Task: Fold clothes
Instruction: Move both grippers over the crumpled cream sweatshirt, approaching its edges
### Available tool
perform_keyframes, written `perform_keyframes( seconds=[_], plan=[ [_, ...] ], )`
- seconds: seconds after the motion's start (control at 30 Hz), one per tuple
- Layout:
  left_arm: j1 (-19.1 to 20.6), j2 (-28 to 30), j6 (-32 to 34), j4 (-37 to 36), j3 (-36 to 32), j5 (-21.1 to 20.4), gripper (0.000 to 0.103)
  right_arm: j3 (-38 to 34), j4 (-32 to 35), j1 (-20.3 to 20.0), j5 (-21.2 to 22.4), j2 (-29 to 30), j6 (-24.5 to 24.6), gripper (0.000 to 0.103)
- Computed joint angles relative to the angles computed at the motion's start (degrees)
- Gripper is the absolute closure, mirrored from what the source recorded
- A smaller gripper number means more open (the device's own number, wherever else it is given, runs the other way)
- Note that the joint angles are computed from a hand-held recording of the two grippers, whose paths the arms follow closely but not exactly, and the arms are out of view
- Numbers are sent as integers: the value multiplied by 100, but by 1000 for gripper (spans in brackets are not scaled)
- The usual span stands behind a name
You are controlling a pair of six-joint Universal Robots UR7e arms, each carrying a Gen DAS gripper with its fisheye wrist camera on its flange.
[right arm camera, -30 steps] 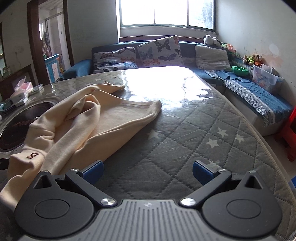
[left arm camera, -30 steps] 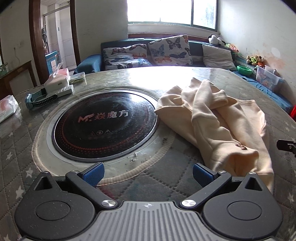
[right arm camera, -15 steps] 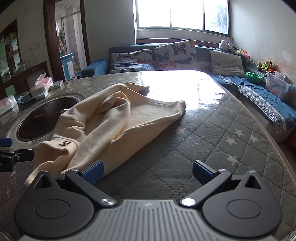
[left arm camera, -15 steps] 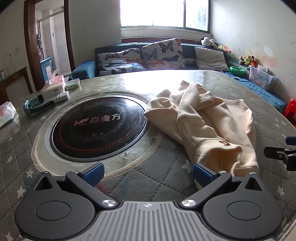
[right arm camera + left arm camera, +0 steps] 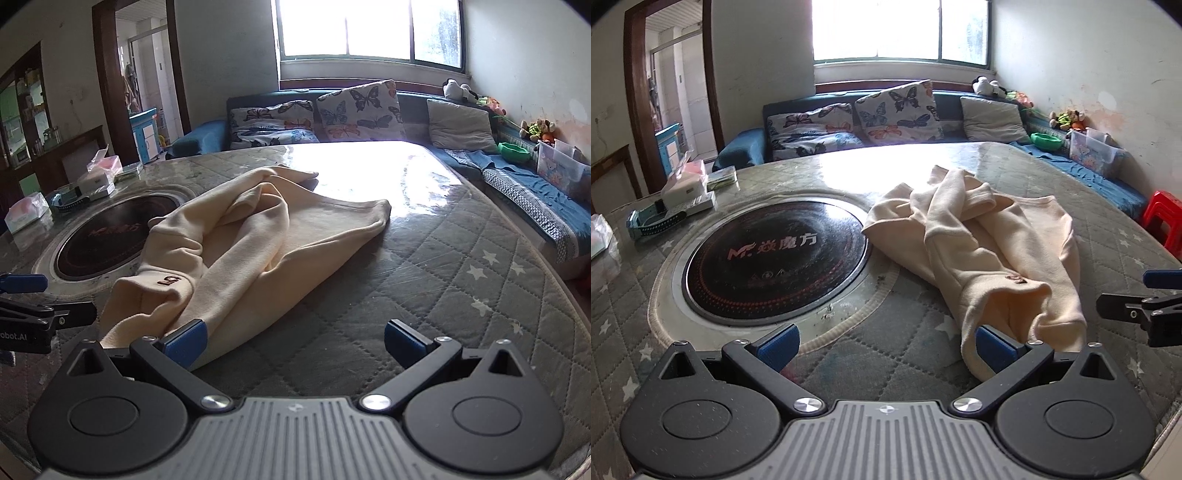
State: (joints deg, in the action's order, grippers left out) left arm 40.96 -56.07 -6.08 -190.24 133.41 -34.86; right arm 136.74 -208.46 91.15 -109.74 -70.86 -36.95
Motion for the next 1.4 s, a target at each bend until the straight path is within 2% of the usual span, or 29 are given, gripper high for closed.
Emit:
perform_keyframes(
  seconds=[0.6,0.97,1.27,1.4],
  plan=[
    [417,-307,701,42,-43,-689,0,-253,-186,682,-787,481,343,0],
    [629,-372,838,181,-113,-1069,0,-473,-183,853,-1015,706,555,0],
    [555,-317,795,67,-58,-909,0,-584,-155,833,-856,722,563,1],
    [406,-303,900,-246,111,-803,0,-506,-222,859,-785,667,340,1]
  ],
)
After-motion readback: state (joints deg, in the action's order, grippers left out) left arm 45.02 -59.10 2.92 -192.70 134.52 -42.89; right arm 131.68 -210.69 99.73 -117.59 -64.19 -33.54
